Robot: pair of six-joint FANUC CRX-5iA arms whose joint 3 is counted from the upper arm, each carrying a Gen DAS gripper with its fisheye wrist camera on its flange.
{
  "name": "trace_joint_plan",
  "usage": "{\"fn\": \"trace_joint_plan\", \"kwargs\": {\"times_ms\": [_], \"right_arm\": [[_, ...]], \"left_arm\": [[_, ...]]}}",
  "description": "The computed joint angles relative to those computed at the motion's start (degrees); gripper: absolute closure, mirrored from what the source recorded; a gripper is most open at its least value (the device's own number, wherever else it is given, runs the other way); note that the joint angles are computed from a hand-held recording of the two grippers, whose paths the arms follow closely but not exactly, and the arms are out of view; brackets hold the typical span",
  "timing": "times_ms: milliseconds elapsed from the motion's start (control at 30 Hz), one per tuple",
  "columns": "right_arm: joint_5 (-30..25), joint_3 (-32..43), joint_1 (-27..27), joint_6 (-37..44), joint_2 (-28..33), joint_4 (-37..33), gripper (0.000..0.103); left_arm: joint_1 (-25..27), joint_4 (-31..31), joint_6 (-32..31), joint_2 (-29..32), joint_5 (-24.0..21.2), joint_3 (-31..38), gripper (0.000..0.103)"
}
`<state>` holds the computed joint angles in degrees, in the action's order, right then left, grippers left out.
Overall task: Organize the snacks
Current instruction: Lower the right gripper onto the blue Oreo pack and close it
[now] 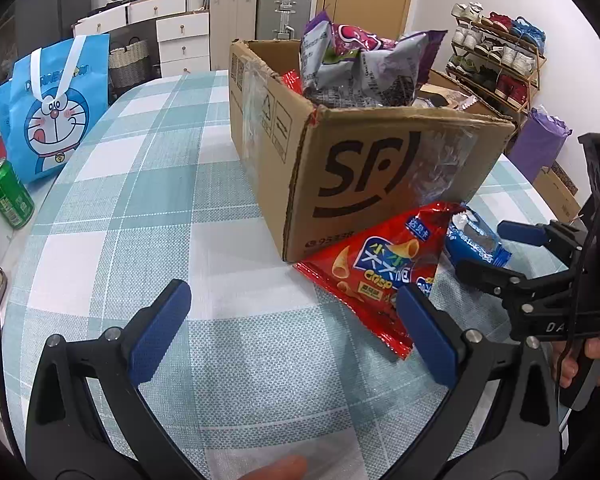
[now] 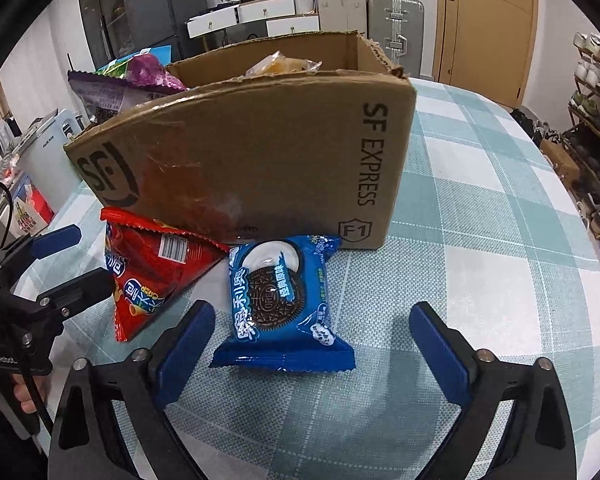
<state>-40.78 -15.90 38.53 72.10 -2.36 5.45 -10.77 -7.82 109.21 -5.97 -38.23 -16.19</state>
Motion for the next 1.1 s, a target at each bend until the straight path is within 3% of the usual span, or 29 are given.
{"fn": "trace_joint_plan", "kwargs": {"times_ms": [300,500,633,700,733,833,867,967,1100], "right_arm": [[-0.4,-0.4,0.5,0.5,-0.2,-0.3,0.011],[-1.8,1.2,-0.5,5.5,0.7,-3.9,0.003],[-2.0,0.0,1.8,2.5,1.1,1.3,0.002],[-1.4,-0.1,1.6,2.3,0.9,0.5,0.003],[-1.0,-0.2,1.4,2.3,0.7,0.1,0.005],[0.6,-1.9,1.8,-1.4,-0.1,3.2,0.027],[0.7,-2.1,1.4,-0.9,-0.6,3.1,0.039],[1.9,-2.8,1.5,-0.9,-1.4,3.3,0.047],[2.6,-3.0,1.3,1.2,-2.6,1.7,0.05]], "left_arm": [[0.5,1.1,-0.7,0.3,0.0,-0.2,0.001],[0.6,1.2,-0.7,0.4,-0.1,-0.2,0.001],[0.6,1.2,-0.7,0.4,0.0,-0.2,0.001],[0.7,1.5,-0.9,0.4,0.0,-0.3,0.001],[0.8,1.6,-1.0,0.4,0.1,-0.4,0.001],[1.0,2.0,-1.3,0.4,0.1,-0.5,0.001],[1.0,2.0,-1.3,0.4,0.2,-0.5,0.001],[0.9,1.9,-1.1,0.4,0.2,-0.6,0.001],[0.8,1.4,-0.8,0.4,0.2,-0.5,0.001]]}}
